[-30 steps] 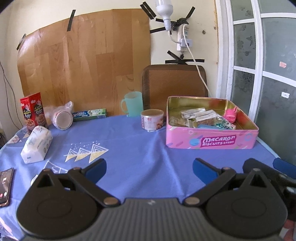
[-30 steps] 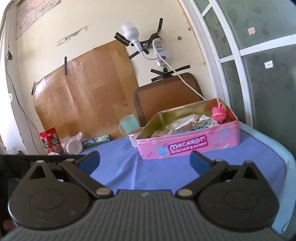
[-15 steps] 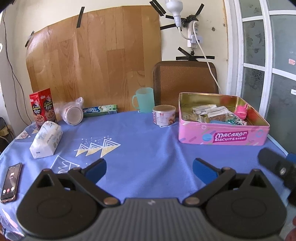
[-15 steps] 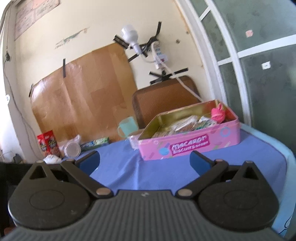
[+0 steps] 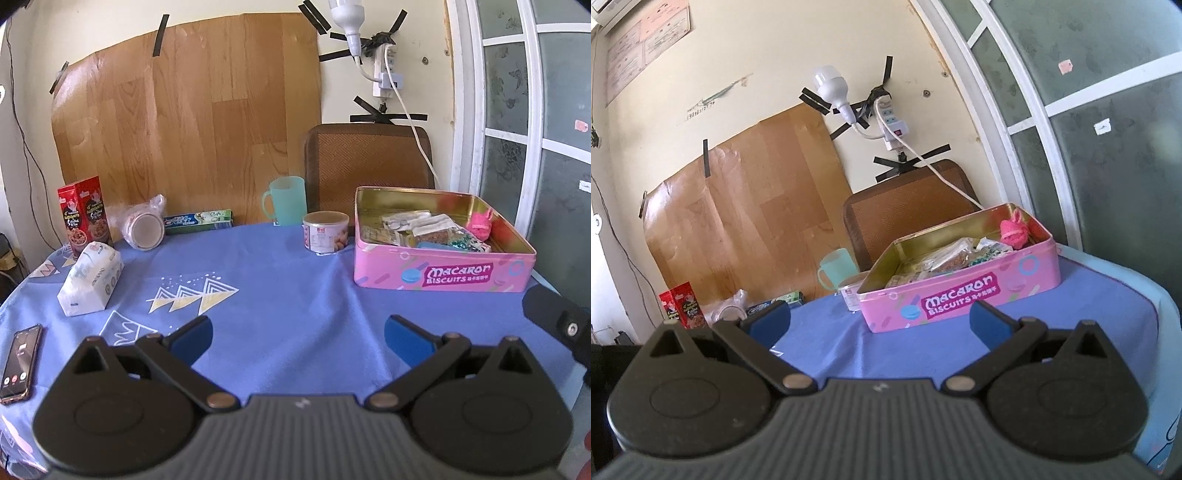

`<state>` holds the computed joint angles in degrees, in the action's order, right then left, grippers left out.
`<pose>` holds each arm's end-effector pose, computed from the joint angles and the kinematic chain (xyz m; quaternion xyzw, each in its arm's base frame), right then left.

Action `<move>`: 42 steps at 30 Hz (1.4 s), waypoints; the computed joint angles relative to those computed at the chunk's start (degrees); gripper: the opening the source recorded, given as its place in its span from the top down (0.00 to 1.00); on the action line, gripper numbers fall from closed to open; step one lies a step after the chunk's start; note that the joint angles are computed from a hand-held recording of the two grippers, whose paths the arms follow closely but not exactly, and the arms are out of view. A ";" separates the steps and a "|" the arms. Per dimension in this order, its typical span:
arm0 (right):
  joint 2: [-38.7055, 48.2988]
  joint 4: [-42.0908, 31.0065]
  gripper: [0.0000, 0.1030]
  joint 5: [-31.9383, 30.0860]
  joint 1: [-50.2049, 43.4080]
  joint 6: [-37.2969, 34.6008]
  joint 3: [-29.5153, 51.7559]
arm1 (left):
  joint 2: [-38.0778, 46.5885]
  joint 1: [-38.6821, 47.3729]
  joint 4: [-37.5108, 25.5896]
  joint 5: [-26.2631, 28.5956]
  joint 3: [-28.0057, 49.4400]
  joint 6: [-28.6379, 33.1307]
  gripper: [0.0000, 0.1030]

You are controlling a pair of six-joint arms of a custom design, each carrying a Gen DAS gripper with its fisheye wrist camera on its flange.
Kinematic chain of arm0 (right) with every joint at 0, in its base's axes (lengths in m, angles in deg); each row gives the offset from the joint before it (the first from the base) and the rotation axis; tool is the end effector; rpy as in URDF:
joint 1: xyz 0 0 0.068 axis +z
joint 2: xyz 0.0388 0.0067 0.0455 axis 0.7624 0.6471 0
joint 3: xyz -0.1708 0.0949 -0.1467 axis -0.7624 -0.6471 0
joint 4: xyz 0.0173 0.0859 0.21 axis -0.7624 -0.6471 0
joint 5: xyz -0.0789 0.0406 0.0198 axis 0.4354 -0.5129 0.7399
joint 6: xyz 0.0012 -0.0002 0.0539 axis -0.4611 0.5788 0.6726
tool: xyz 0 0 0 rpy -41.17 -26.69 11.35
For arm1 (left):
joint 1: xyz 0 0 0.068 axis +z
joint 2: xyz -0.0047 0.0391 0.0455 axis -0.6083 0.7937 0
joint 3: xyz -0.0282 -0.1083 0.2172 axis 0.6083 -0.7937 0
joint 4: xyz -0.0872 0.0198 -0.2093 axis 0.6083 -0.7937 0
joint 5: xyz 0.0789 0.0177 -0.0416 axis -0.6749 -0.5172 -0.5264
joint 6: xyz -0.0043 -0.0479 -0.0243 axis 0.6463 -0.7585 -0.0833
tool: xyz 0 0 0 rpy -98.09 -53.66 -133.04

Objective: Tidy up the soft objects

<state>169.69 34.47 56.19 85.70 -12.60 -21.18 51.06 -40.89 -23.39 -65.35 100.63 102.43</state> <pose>0.2410 0.1393 0.0439 0.2862 0.7143 0.0172 0.6384 0.3457 -0.0324 0.0823 0.2289 0.8357 -0.0887 0.4912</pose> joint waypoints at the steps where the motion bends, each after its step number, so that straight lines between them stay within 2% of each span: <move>1: 0.10 0.41 0.00 -0.21 -0.17 0.45 -0.25 | 0.07 0.02 -0.13 0.01 0.13 0.02 0.00; 8: -0.26 0.42 0.00 -2.12 -0.77 1.03 -0.95 | 0.27 0.24 0.10 0.70 -0.02 0.24 0.00; 24: 0.71 2.69 0.00 -0.12 0.21 -0.72 -0.83 | 0.60 0.58 1.08 1.59 -0.36 0.07 0.00; 31: 1.42 5.14 0.00 1.38 0.99 -2.91 -0.88 | 0.19 0.47 3.47 1.48 -1.80 0.52 0.00; 42: 1.05 3.59 0.00 0.47 0.30 -1.93 -0.78 | 0.64 0.73 3.39 2.77 -1.65 1.51 0.00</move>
